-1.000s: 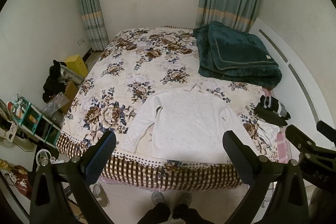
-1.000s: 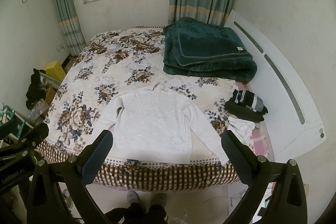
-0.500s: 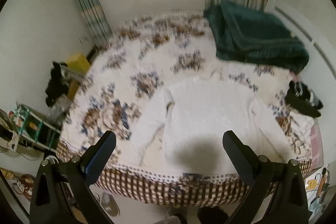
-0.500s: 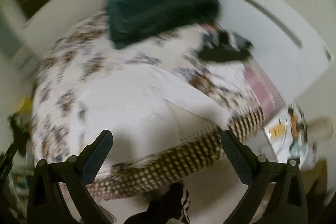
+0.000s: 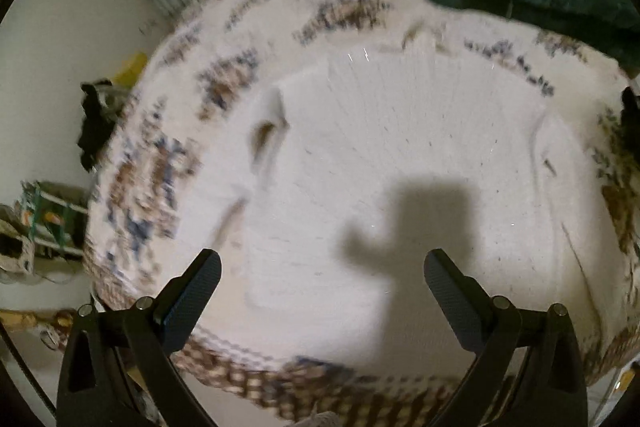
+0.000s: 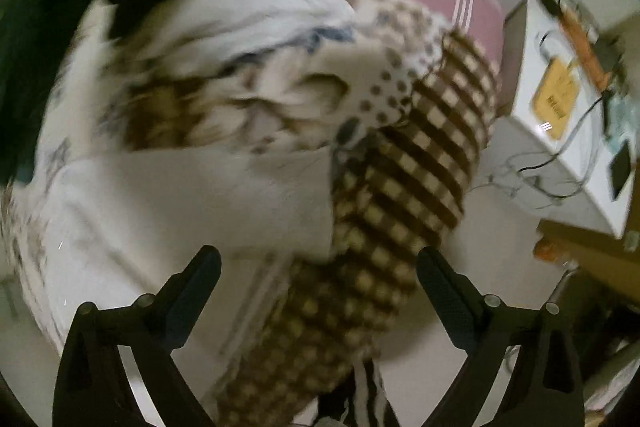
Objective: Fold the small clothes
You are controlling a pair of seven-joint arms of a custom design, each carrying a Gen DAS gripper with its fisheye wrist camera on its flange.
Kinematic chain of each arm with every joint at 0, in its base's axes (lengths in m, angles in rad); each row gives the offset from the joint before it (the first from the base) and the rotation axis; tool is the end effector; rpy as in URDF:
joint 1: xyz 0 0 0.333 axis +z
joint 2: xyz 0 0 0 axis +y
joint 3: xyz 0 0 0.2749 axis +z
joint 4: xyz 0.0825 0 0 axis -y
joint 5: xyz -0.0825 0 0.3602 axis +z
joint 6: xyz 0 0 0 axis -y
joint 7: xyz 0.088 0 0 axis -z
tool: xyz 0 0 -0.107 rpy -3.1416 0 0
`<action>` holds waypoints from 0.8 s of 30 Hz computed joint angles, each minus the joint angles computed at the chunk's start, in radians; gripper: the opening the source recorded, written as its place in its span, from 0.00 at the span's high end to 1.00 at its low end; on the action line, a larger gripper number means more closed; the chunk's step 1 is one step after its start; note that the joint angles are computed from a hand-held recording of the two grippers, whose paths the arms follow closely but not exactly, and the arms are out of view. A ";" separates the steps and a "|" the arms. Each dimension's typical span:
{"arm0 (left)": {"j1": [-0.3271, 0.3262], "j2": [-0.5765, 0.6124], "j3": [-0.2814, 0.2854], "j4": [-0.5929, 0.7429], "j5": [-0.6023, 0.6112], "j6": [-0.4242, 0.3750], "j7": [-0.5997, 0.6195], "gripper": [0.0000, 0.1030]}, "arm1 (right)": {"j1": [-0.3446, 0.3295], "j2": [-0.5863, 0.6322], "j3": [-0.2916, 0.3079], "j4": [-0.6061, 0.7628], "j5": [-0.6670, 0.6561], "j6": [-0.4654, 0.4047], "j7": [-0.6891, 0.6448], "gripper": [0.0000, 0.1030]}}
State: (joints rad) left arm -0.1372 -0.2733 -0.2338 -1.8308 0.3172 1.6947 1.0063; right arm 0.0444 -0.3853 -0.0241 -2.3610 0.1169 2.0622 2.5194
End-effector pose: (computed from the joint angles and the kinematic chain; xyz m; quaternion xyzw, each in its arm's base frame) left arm 0.4419 -0.1548 0.6160 -0.7521 0.6283 -0.0010 0.1989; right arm 0.4336 0.0146 0.4540 -0.2915 0.9539 0.0419 0.0580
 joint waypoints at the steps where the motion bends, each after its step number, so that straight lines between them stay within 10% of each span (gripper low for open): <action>1: -0.001 0.021 -0.003 -0.018 -0.004 0.020 -0.015 0.00 | 0.001 0.014 -0.008 -0.029 0.020 0.033 -0.005 0.03; 6: -0.018 0.096 -0.005 -0.078 0.013 0.114 -0.047 0.00 | 0.019 0.126 -0.049 -0.104 0.168 0.214 -0.131 0.20; 10: -0.032 0.146 -0.001 -0.099 0.025 0.176 -0.061 0.00 | 0.025 0.146 -0.035 -0.097 0.168 0.265 -0.215 0.92; 19: -0.057 0.173 0.002 -0.098 -0.001 0.252 -0.038 0.00 | -0.102 0.152 -0.042 0.045 -0.141 0.209 -0.165 0.92; 24: -0.065 0.189 0.003 -0.091 -0.026 0.270 -0.050 0.00 | -0.130 0.185 -0.074 0.059 -0.072 0.202 -0.091 0.57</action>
